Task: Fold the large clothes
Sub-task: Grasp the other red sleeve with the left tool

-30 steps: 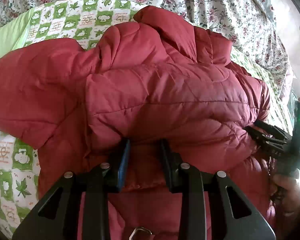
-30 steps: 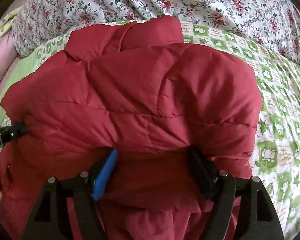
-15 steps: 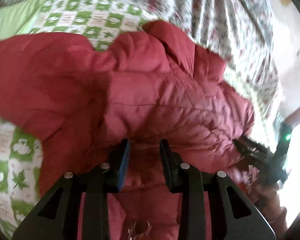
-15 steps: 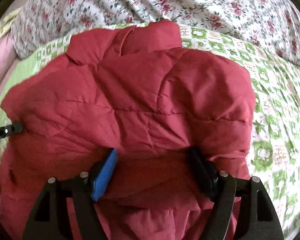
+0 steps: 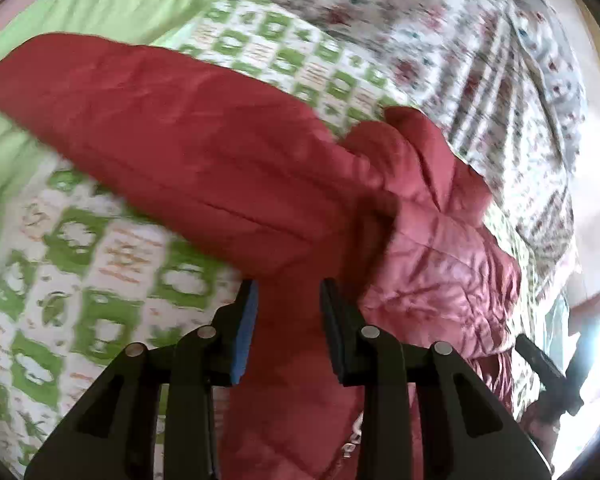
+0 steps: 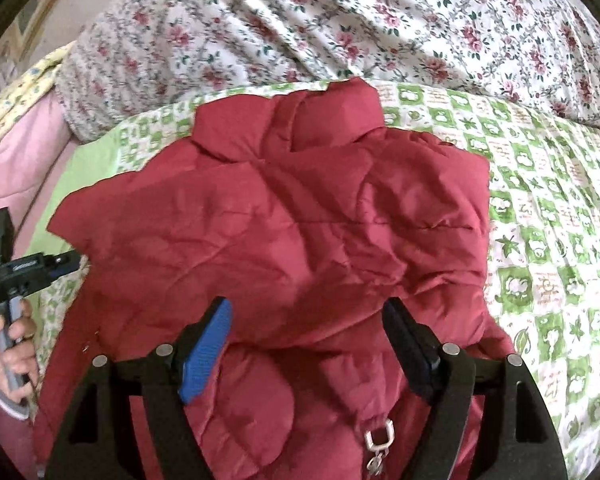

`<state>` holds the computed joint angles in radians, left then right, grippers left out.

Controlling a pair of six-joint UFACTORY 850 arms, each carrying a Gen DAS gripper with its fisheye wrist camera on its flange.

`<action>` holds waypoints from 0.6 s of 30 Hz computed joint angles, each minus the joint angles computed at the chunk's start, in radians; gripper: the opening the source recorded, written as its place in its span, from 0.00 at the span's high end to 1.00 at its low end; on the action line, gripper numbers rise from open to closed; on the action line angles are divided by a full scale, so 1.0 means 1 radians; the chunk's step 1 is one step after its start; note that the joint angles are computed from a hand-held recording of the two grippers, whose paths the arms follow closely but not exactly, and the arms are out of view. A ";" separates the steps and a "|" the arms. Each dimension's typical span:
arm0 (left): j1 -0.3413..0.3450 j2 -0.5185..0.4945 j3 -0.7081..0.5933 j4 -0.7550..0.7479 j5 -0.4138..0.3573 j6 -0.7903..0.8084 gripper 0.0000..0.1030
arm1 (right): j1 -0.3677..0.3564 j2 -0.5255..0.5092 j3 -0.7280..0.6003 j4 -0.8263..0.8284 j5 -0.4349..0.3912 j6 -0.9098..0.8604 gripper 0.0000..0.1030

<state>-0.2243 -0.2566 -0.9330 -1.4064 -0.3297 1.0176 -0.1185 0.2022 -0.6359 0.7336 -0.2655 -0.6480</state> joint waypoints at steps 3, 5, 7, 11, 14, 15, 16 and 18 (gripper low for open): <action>0.028 -0.003 0.002 0.010 0.008 -0.020 0.71 | -0.001 0.034 0.018 0.025 -0.025 -0.027 0.22; 0.056 -0.005 0.005 0.011 0.011 -0.031 0.71 | 0.005 0.056 0.029 -0.006 -0.031 -0.006 0.22; 0.087 -0.009 0.005 0.006 0.012 -0.040 0.71 | 0.016 0.087 0.045 -0.057 -0.026 0.030 0.22; 0.137 -0.011 0.008 0.010 0.026 -0.069 0.71 | 0.020 0.131 0.070 -0.068 -0.045 0.035 0.21; 0.164 -0.009 0.010 -0.020 0.044 -0.056 0.71 | 0.017 0.164 0.092 -0.042 -0.061 0.019 0.21; 0.170 -0.012 0.007 -0.029 0.048 -0.052 0.71 | 0.017 0.169 0.096 -0.032 -0.066 0.013 0.21; 0.180 -0.018 0.001 -0.030 0.053 -0.060 0.71 | 0.014 0.176 0.102 -0.016 -0.075 0.002 0.21; 0.197 -0.031 -0.013 -0.014 0.047 -0.093 0.71 | 0.009 0.190 0.113 0.006 -0.095 -0.013 0.21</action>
<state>-0.0269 -0.2874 -0.9463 -1.4200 -0.2823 0.9242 -0.1097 0.3922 -0.5228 0.7394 -0.3605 -0.6608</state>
